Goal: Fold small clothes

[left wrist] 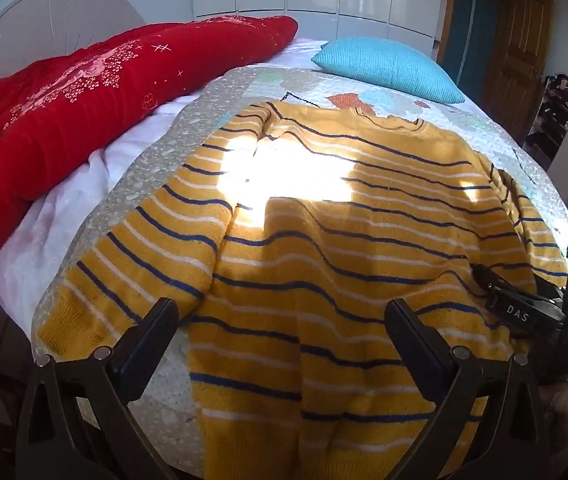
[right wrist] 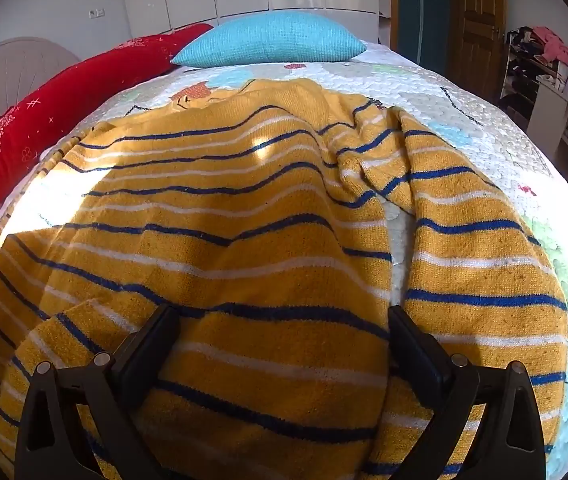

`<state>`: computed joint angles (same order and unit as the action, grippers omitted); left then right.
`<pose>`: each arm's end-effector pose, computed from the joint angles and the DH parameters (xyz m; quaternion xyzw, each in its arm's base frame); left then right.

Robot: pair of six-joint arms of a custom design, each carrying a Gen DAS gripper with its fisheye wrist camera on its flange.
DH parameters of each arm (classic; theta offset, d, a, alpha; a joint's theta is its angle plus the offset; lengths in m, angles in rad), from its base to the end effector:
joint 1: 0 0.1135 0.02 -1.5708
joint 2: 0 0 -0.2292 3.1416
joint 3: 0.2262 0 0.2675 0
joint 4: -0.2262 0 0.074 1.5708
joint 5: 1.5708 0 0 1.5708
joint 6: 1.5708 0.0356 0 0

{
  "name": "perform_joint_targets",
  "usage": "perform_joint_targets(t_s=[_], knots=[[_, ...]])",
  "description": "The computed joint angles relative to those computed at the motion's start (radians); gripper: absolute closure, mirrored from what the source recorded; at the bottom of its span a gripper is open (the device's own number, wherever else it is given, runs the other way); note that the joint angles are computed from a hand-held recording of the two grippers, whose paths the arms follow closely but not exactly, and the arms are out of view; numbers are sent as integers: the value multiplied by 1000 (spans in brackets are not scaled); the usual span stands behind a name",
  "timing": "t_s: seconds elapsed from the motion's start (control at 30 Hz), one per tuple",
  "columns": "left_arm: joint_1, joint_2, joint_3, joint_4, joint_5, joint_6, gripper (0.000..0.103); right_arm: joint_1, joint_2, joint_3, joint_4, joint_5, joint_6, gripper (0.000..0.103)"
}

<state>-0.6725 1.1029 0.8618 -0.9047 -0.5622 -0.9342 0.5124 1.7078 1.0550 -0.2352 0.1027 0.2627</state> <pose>0.1894 -0.1266 0.2192 -0.1805 0.9235 0.0424 0.3358 0.3189 0.1752 0.1450 -0.1001 0.9359 0.0816 0.3278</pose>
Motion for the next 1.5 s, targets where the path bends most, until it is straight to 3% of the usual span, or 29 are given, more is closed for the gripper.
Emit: perform_joint_targets(t_s=[0.1,0.17,0.23,0.3,0.43,0.57,0.67,0.83,0.87,0.9,0.97,1.0,1.03,1.17,1.27,1.37,1.5], knots=[[8,-91,-33,-26,14,-7,0,-47,-91,-21,-47,-87,6,13],[-35,-120,-54,-55,-13,-63,0,-108,-260,-110,-55,-173,23,13],[-42,-140,-66,-51,-23,-92,0,-169,-417,-176,-109,-190,3,12],[-48,-154,-82,-33,-16,-122,0,-252,-528,-213,-191,-198,-56,12],[-5,-121,-77,-18,50,-71,0,-433,-688,-288,-353,-284,-200,12],[-46,-15,-31,17,66,-63,0,-459,-843,-383,-481,-350,-330,12],[-75,53,9,38,82,-54,0,-232,-972,-488,-518,-199,-352,12],[-120,109,47,21,73,-74,0,141,-975,-615,-419,183,-389,14],[-123,114,53,12,74,-81,0,182,-960,-640,-378,249,-408,16],[-125,111,53,6,75,-86,0,187,-926,-647,-351,271,-430,32],[-128,89,49,-9,78,-94,0,112,-911,-620,-375,157,-449,48],[-133,83,50,-20,68,-99,0,50,-926,-595,-401,83,-464,84],[-136,74,49,-28,59,-106,0,-28,-929,-561,-436,-9,-470,93],[-118,53,37,-25,64,-112,0,-427,-919,-409,-508,-342,-483,94],[-116,47,27,-9,77,-101,0,-713,-820,-279,-495,-510,-453,95],[-123,35,19,-9,66,-99,0,-964,-650,-144,-453,-611,-409,95],[-87,-33,-14,-7,87,-93,0,-1106,-332,110,-414,-614,-249,95]])
